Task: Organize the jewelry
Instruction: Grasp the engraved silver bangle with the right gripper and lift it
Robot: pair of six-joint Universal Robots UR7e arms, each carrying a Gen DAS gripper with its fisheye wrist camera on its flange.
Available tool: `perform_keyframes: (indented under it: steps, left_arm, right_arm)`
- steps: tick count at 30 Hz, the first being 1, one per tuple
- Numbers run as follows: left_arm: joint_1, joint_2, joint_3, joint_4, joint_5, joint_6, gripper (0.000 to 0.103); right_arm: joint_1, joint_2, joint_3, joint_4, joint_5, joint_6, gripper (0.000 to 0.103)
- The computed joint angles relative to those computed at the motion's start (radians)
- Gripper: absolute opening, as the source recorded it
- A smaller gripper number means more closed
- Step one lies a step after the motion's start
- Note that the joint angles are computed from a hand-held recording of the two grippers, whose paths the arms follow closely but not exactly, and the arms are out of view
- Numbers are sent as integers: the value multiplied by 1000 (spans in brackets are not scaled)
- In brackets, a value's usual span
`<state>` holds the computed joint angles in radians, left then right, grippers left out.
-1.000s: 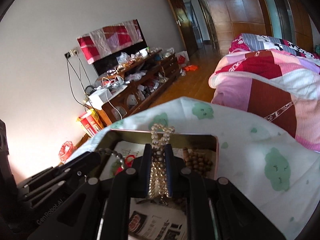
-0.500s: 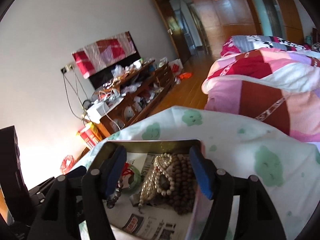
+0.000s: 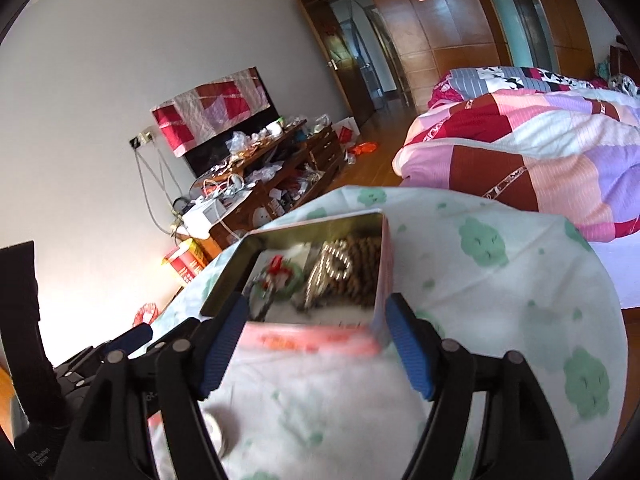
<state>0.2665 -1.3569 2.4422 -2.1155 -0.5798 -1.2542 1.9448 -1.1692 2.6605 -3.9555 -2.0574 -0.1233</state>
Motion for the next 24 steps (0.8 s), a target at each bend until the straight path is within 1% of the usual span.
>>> perform_keyframes:
  steps: [3, 6, 10, 15, 19, 21, 24]
  left_arm:
    - [-54, -43, 13, 149, -16, -131, 69]
    - [-100, -78, 34, 242, -48, -232, 69]
    - [-143, -108, 60, 300, -91, -295, 69]
    - [-186, -146, 74, 374, -119, -354, 69]
    - [-215, -174, 82, 434, -131, -394, 69]
    - [-237, -206, 103, 449, -137, -399, 69]
    - [-285, -290, 150, 507, -168, -443, 69]
  right_arm:
    - [32, -2, 26, 4, -14, 24, 75]
    - [55, -2, 52, -7, -21, 42, 75]
    - [81, 7, 75, -1, -34, 61, 75]
    - [117, 27, 94, -5, -52, 77, 75]
    - [132, 25, 102, -6, -56, 73, 75]
    - [144, 26, 103, -4, -60, 75, 75]
    - [164, 40, 104, -9, -72, 58, 75]
